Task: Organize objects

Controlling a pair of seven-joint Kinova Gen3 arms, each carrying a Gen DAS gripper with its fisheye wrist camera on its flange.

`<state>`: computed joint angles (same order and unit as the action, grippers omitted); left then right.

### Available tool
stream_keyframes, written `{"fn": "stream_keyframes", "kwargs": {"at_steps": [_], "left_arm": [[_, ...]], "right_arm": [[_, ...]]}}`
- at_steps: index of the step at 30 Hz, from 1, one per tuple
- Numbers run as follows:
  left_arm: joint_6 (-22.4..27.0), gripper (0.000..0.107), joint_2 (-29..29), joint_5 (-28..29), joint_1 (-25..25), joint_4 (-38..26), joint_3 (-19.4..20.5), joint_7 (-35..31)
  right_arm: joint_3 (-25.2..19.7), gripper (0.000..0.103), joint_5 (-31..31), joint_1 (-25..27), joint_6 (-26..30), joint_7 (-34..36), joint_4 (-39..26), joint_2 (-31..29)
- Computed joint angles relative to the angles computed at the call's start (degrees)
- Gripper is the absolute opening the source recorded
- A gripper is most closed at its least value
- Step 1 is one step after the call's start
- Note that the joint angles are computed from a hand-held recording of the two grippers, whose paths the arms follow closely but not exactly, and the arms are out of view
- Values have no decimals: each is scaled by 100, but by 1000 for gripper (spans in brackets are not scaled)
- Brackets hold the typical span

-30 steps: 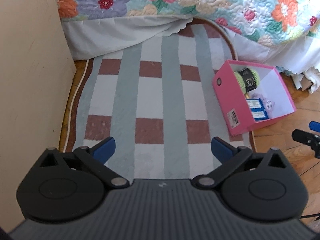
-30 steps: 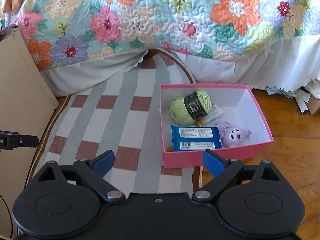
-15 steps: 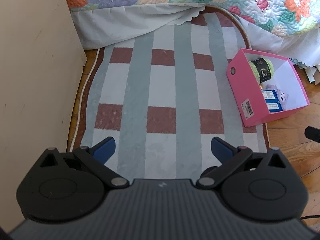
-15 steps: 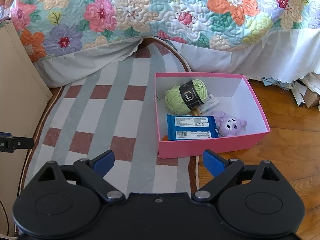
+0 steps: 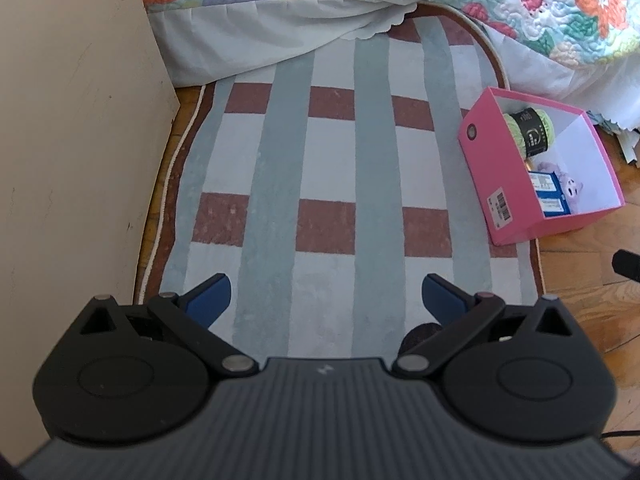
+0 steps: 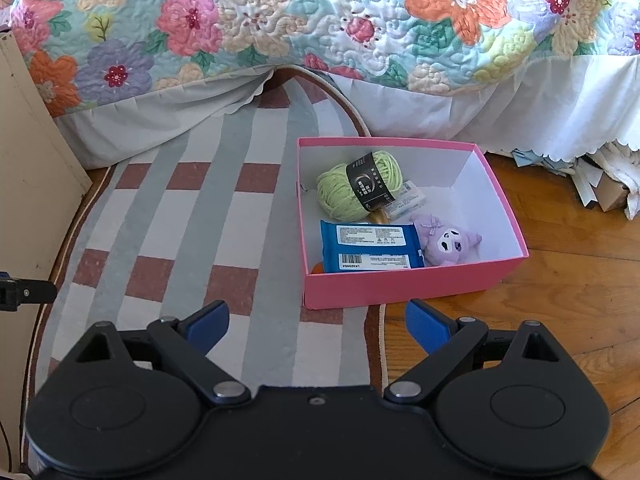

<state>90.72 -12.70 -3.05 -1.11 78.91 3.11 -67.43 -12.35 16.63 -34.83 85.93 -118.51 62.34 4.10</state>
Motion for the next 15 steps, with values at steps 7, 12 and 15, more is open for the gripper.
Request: {"fn": "stream_keyframes", "kwargs": {"at_steps": [7,12,15], "left_arm": [[71,103,30,99,-9,6,-40,-10],[83,103,14,123,-58,69,-88,22],[98,103,20,114,-66,80,-82,16]], "right_arm": [[0,97,-6,-2,39,-6,-3,-1],[8,97,-43,14,85,26,-16,11],[14,97,-44,17,113,44,-42,27]]}}
